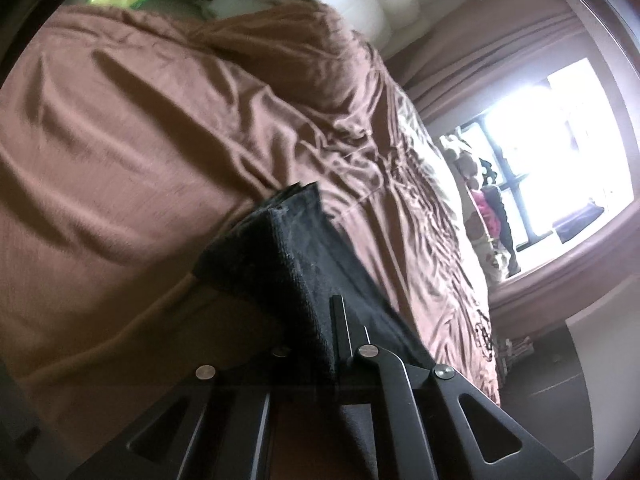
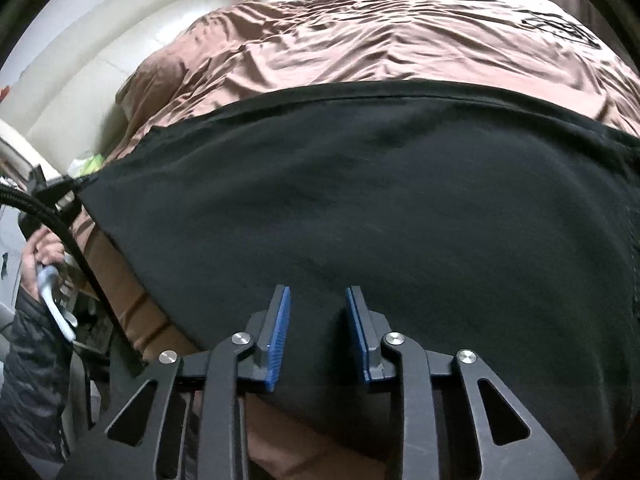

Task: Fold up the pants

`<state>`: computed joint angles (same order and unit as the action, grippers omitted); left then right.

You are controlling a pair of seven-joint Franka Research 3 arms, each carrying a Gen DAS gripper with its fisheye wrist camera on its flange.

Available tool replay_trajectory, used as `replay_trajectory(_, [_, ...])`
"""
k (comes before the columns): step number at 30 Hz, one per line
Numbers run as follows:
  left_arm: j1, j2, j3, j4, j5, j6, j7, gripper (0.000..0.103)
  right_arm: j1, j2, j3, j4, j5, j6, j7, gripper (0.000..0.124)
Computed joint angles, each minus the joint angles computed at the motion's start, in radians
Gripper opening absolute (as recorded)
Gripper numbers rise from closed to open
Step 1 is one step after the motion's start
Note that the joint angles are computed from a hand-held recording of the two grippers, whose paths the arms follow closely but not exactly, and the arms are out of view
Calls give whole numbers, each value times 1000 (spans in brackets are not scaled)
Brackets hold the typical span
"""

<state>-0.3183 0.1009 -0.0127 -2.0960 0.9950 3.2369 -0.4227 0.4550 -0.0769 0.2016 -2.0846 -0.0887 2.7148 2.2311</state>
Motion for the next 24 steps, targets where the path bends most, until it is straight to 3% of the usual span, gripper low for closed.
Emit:
replay_trajectory(6, [16, -4, -31, 29, -60, -13, 59, 4, 15, 46, -6, 39, 1, -14, -11, 17])
replay_trajectory(12, [40, -10, -74, 45, -156, -45, 141, 4, 40, 37, -6, 23, 104, -28, -129, 10])
replay_trajectory(17, [31, -15, -68, 70, -126, -48, 122, 4, 42, 34, -7, 33, 126, -62, -174, 4])
replay_trajectory(24, [30, -10, -68, 94, -102, -38, 104, 4, 33, 83, -20, 107, 56, -103, -110, 3])
